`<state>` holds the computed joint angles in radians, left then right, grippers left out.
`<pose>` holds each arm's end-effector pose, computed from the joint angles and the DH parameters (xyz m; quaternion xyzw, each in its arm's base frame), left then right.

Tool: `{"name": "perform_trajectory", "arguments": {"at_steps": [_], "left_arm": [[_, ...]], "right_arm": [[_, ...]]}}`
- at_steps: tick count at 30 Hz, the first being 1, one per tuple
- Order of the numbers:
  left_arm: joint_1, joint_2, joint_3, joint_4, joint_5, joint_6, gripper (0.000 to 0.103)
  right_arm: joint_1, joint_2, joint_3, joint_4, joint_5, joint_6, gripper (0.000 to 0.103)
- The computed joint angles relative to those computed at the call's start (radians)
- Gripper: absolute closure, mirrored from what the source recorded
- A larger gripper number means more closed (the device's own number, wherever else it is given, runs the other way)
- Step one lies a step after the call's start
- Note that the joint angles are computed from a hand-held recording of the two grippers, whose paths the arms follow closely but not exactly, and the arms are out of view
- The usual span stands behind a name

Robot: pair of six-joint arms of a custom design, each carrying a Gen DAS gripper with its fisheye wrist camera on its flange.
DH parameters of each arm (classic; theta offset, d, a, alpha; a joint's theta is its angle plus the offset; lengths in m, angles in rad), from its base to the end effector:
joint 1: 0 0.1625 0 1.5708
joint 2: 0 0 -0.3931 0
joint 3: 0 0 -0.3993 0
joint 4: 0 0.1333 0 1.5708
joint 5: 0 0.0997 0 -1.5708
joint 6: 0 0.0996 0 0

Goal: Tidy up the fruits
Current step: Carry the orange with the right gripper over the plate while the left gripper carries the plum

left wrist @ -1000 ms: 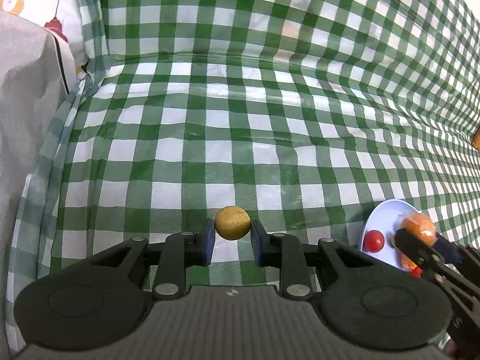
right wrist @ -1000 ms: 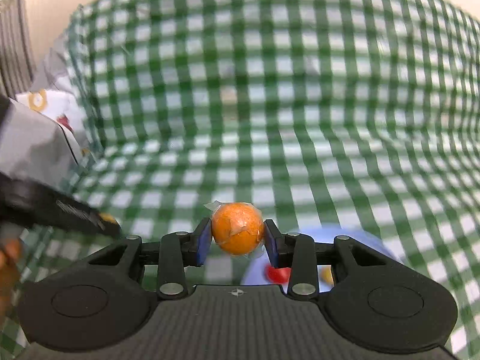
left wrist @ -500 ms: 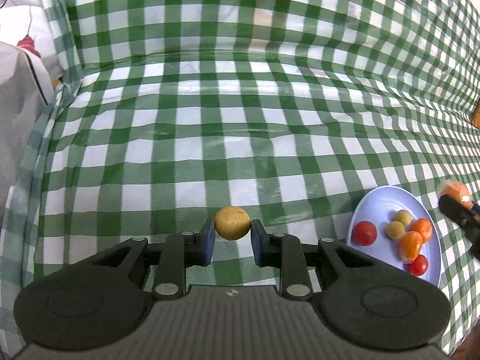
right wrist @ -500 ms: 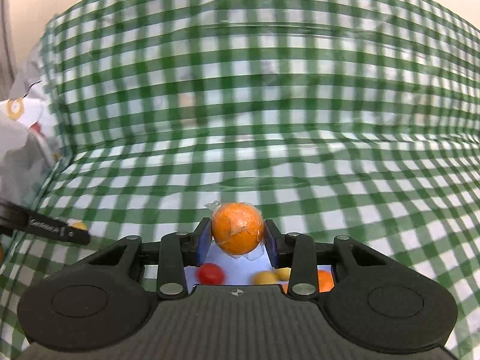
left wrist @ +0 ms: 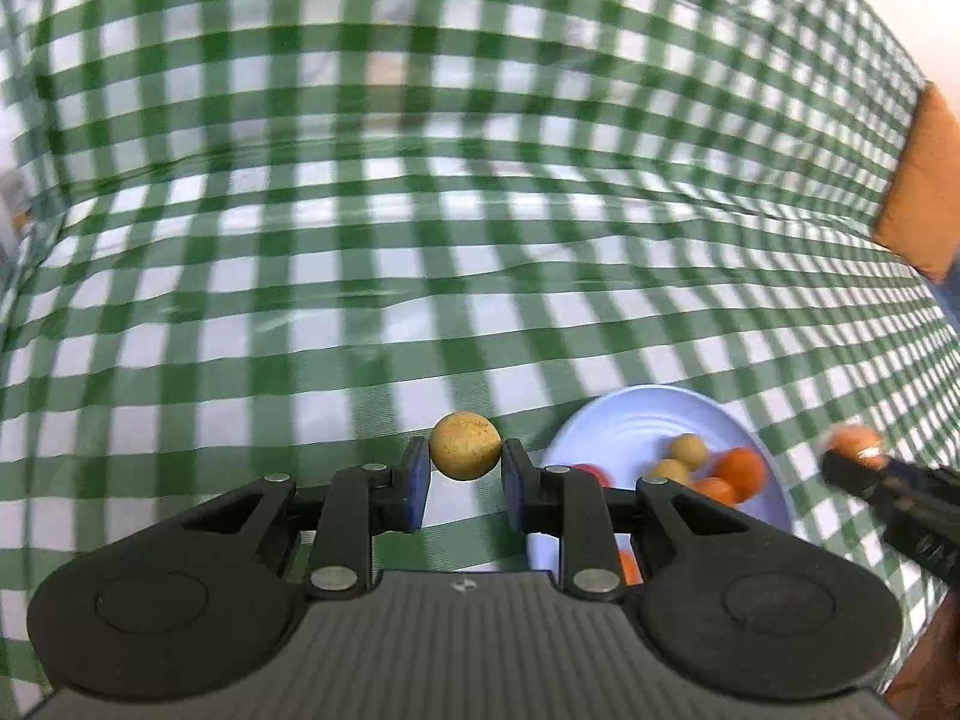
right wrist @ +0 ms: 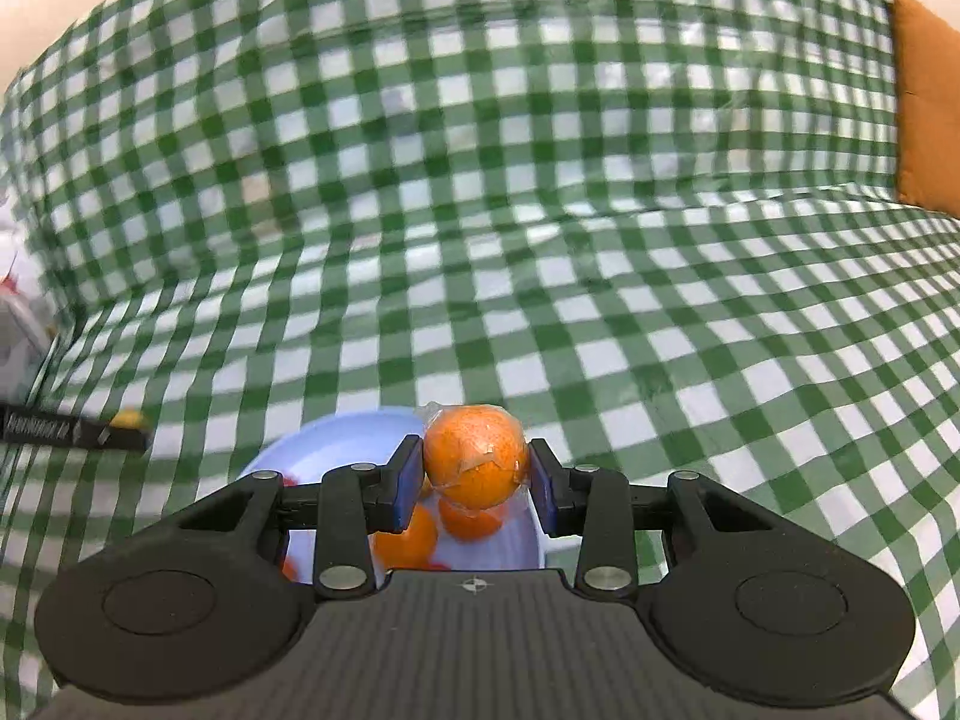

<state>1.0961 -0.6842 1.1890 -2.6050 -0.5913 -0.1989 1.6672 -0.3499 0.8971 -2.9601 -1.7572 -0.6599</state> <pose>-0.1590 -0.7820 0.2203 -0.0048 0.8605 -0.3679 0.3522 0.1961 -0.8347 0.0987 0.3001 -0.8585 0.3673 0.1947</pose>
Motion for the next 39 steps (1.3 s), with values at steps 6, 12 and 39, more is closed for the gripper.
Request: {"name": "perform_trajectory", "arguments": {"at_steps": [6,12,39], "left_arm": [[-0.025,0.071,-0.037,-0.089,0.026,0.138,0.075],[-0.033,0.112,-0.067,-0.102,0.013,0.194,0.075],[-0.031,0.153,-0.108,-0.081,-0.006,0.212,0.075]], "right_arm": [[0.002,-0.011,0.019,0.060,0.009,-0.058,0.064],[-0.002,-0.032,0.054,0.082,-0.004,-0.101,0.064],[-0.005,-0.048,0.064,0.159,-0.012,-0.153,0.064]]}}
